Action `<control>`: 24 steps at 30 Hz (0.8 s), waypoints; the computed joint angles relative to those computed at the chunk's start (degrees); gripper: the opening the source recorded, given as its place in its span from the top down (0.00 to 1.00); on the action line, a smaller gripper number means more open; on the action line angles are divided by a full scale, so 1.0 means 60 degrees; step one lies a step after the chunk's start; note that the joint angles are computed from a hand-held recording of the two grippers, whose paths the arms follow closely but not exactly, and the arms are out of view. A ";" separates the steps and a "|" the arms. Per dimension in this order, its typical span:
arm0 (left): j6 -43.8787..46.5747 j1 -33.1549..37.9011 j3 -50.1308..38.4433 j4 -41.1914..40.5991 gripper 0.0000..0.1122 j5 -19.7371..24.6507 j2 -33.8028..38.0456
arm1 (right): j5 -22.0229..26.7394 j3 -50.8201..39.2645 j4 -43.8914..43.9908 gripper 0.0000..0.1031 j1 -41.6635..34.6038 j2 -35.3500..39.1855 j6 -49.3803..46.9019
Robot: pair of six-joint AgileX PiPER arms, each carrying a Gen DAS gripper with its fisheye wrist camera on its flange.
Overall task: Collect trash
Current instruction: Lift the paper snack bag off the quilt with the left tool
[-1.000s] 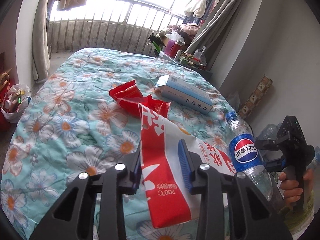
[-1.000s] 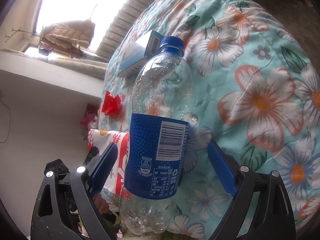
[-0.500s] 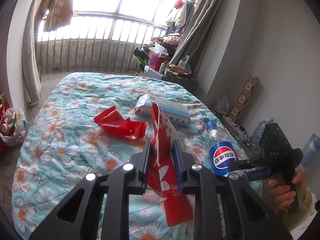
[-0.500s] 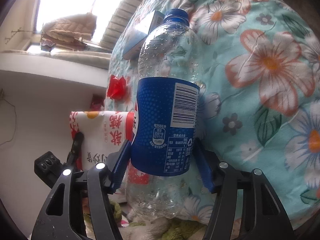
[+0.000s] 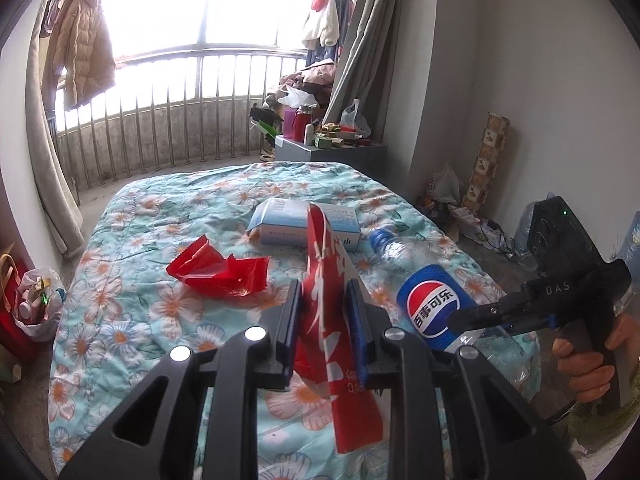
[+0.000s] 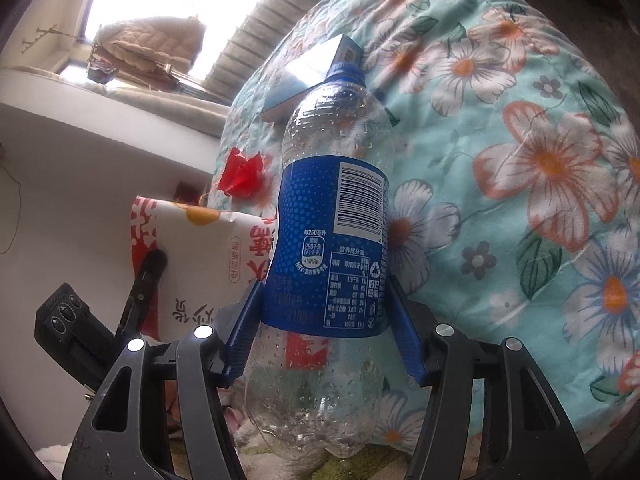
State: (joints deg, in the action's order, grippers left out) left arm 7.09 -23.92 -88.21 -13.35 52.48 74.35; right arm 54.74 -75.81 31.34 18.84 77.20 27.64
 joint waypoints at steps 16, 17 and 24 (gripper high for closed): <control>0.1183 0.1821 0.0163 -0.5147 0.76 0.0675 0.0354 | -0.0132 -0.0638 -0.0413 0.45 0.0598 0.0887 0.0385; 0.1269 0.1964 0.0172 -0.5425 0.75 0.0776 0.0391 | -0.0156 -0.0651 -0.0415 0.45 0.0600 0.0907 0.0390; 0.0817 0.1971 0.0185 -0.5181 0.60 0.0678 0.0347 | -0.0186 -0.0388 -0.0500 0.45 0.0657 0.0649 0.0376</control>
State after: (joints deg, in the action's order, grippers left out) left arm 11.99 -12.09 -87.10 -44.43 56.55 76.43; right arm 53.62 -78.14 28.34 22.78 81.09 29.90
